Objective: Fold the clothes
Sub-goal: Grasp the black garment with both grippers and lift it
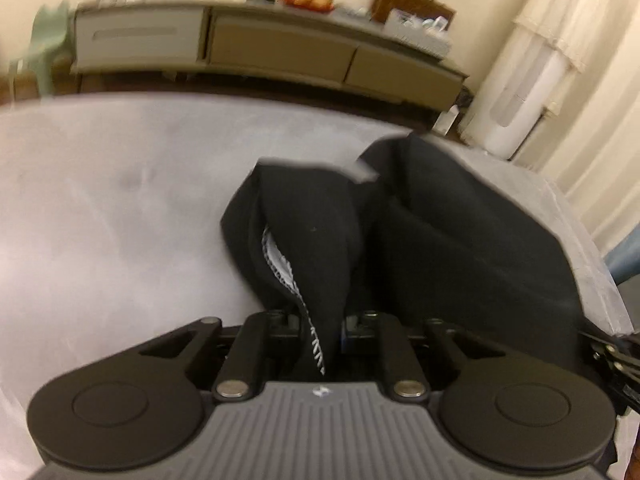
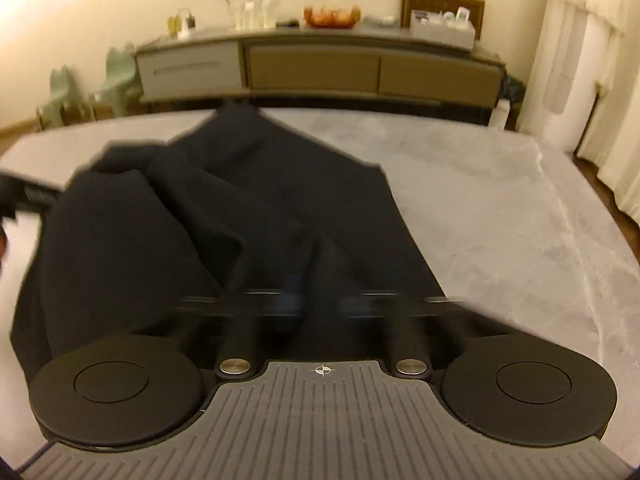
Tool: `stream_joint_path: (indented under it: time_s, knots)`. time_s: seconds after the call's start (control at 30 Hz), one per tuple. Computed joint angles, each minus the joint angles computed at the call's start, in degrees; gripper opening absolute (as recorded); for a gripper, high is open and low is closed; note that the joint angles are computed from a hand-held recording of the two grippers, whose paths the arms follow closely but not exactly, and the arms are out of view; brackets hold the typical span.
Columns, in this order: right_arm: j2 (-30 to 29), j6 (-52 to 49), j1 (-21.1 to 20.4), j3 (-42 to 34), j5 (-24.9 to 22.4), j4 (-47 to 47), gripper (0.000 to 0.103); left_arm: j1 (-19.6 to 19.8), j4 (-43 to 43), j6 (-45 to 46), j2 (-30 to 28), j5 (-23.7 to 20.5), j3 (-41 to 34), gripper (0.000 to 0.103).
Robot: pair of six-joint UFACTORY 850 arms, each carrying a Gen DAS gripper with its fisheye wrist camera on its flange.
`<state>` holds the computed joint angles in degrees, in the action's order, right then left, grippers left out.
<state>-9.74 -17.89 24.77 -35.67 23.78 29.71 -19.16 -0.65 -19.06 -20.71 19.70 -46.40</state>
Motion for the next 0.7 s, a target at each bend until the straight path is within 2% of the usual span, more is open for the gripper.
stream_joint_path:
  time_s: [0.07,0.13,0.17,0.2,0.23,0.27,0.33,0.37,0.4,0.43,0.47,0.5,0.53,0.57,0.6,0.63,0.67,0.7]
  knots:
    - [2.4,-0.5,-0.5,1.5,3.2,2.6,0.001,0.7,-1.4,-0.7,7.8,9.5,7.8,0.010]
    - [9.8,3.9,-2.1,6.0,8.0,3.5,0.000,1.9,-1.1,-2.5,17.7,19.6,17.2,0.009]
    - [13.2,3.9,-2.4,7.9,9.5,5.3,0.000,1.5,-3.3,-0.6,22.6,22.9,22.0,0.010]
    - [16.6,3.8,-2.8,9.7,10.9,7.2,0.000,0.8,-6.1,1.5,27.5,23.8,26.5,0.010]
    - [19.5,3.2,-3.4,10.9,10.7,8.7,0.001,0.5,-6.4,1.5,31.8,22.4,30.9,0.010]
    - [20.9,0.2,-4.1,11.4,8.2,10.7,0.001,0.3,-4.4,-0.7,33.8,18.5,33.7,0.011]
    - [21.8,-11.3,-5.6,11.1,0.4,15.9,0.007,0.9,6.1,-9.5,35.1,9.5,37.4,0.013]
    - [20.8,-17.3,-5.4,11.2,-0.3,18.5,0.009,0.1,9.9,-13.0,33.7,6.4,38.6,0.013]
    - [19.6,-23.3,-4.6,11.4,1.5,21.8,0.024,0.0,11.4,-14.0,34.5,5.6,40.4,0.016]
    - [18.0,-29.3,-2.5,11.4,5.7,26.6,0.032,-0.5,10.4,-12.9,35.8,5.8,42.4,0.018]
    - [16.7,-34.4,0.4,11.3,10.9,32.2,0.048,-1.0,7.1,-10.7,38.0,5.4,43.5,0.022]
    - [16.9,-37.2,2.6,11.4,13.8,36.1,0.055,-0.7,6.0,-10.0,40.7,4.8,44.4,0.024]
    - [17.1,-37.5,4.3,11.6,16.3,37.6,0.055,-0.5,4.7,-9.2,43.5,4.0,45.2,0.027]
    - [17.6,-35.7,5.7,12.2,18.1,37.2,0.057,-0.9,0.9,-6.2,46.4,3.1,46.1,0.034]
    - [19.2,-31.4,6.4,12.8,17.6,34.7,0.063,-1.8,-4.8,-0.8,48.4,2.1,46.1,0.046]
    - [20.1,-27.1,6.7,13.2,16.8,31.2,0.067,-2.3,-10.1,5.2,50.3,1.5,46.1,0.053]
    - [20.6,-22.9,7.1,13.2,15.8,27.0,0.078,-3.3,-16.0,11.2,50.8,2.3,45.7,0.062]
    - [20.1,-19.7,7.2,12.6,14.5,22.9,0.089,-4.3,-21.8,17.2,50.6,3.1,44.8,0.064]
